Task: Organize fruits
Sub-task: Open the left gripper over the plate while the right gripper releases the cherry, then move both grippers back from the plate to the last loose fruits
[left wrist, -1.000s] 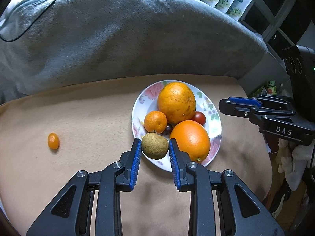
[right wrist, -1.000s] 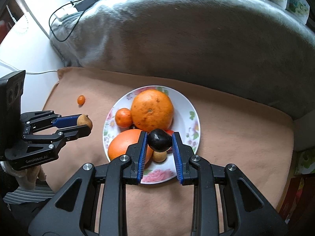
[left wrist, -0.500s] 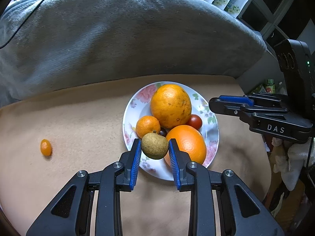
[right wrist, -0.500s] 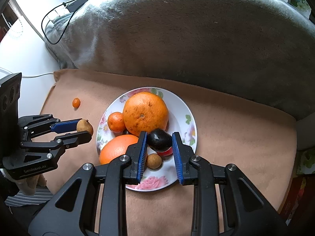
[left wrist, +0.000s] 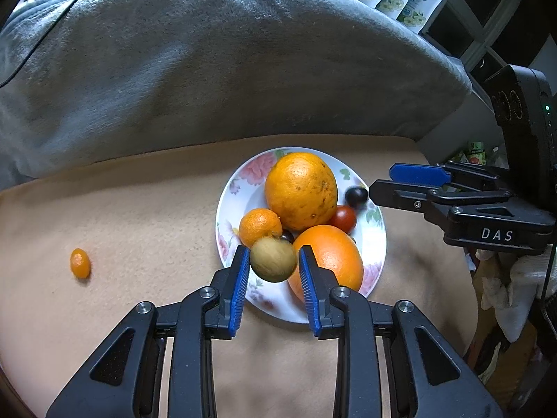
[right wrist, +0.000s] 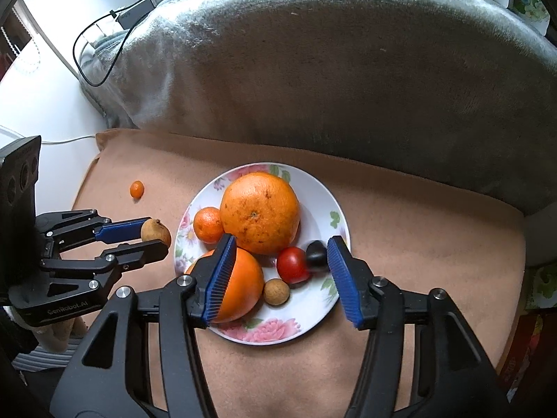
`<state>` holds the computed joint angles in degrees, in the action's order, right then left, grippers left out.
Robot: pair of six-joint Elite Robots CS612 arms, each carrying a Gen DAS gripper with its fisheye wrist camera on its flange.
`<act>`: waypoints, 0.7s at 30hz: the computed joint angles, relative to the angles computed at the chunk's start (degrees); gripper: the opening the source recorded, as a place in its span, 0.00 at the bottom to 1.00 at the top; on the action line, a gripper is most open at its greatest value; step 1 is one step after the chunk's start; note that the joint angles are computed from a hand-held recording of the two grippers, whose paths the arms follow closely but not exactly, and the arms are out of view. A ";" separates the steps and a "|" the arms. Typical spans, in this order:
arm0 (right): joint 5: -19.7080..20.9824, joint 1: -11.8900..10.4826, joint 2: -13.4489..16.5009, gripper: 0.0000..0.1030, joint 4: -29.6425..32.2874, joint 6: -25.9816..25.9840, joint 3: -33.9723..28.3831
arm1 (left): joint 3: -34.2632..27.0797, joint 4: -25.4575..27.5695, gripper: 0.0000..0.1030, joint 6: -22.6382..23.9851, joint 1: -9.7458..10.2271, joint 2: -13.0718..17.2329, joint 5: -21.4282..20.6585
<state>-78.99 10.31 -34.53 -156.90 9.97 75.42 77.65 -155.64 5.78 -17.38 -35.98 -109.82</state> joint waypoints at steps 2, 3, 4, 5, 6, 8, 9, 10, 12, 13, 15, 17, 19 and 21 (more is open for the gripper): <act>-0.16 0.06 0.04 0.55 0.01 0.14 -0.04 | 0.08 -0.41 0.39 -0.01 0.00 -0.05 -0.18; -0.15 0.04 0.06 0.56 0.00 0.12 -0.08 | 0.13 -0.56 0.41 0.11 0.02 -0.09 -0.28; -0.19 0.06 0.06 0.56 -0.05 0.16 -0.05 | 0.24 -0.81 0.50 0.17 -0.02 -0.17 -0.08; -0.29 0.09 0.05 0.56 -0.13 0.23 -0.01 | 0.43 -1.15 0.60 0.16 -0.08 -0.28 0.25; -0.35 0.10 0.03 0.60 -0.26 0.29 0.06 | 0.64 -1.66 0.61 0.17 -0.11 -0.38 0.39; -0.65 0.14 -0.06 0.67 -1.31 0.78 0.43 | 0.89 -2.04 0.61 0.41 -0.16 -0.57 0.59; -0.62 0.09 -0.12 0.67 -1.62 0.88 0.57 | 1.02 -2.19 0.62 0.51 -0.21 -0.68 0.88; -0.59 0.07 -0.17 0.67 -1.78 1.13 0.67 | 1.15 -2.35 0.62 0.59 -0.25 -0.77 1.09; -0.44 0.03 -0.22 0.67 -1.94 1.60 0.74 | 1.33 -2.68 0.62 0.70 -0.24 -0.88 1.28; -0.27 0.02 -0.26 0.67 -2.10 1.85 0.82 | 1.47 -2.86 0.62 0.71 -0.24 -0.99 1.41; -0.08 0.03 -0.28 0.67 -2.40 2.28 0.88 | 1.90 -3.45 0.63 0.70 -0.25 -1.22 1.72; -0.08 0.02 -0.33 0.67 -2.78 2.76 1.01 | 2.18 -3.89 0.63 0.73 -0.23 -1.42 1.90; -0.24 0.08 -0.36 0.67 -2.97 3.24 1.05 | 2.66 -4.56 0.63 0.81 -0.23 -1.70 2.14; -0.70 0.20 -0.38 0.67 -2.89 3.58 0.98 | 2.98 -5.02 0.63 0.82 -0.22 -1.90 2.32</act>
<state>-79.68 10.51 -34.91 -159.79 13.55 76.40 80.63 -160.66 6.60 -17.60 -37.89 -107.50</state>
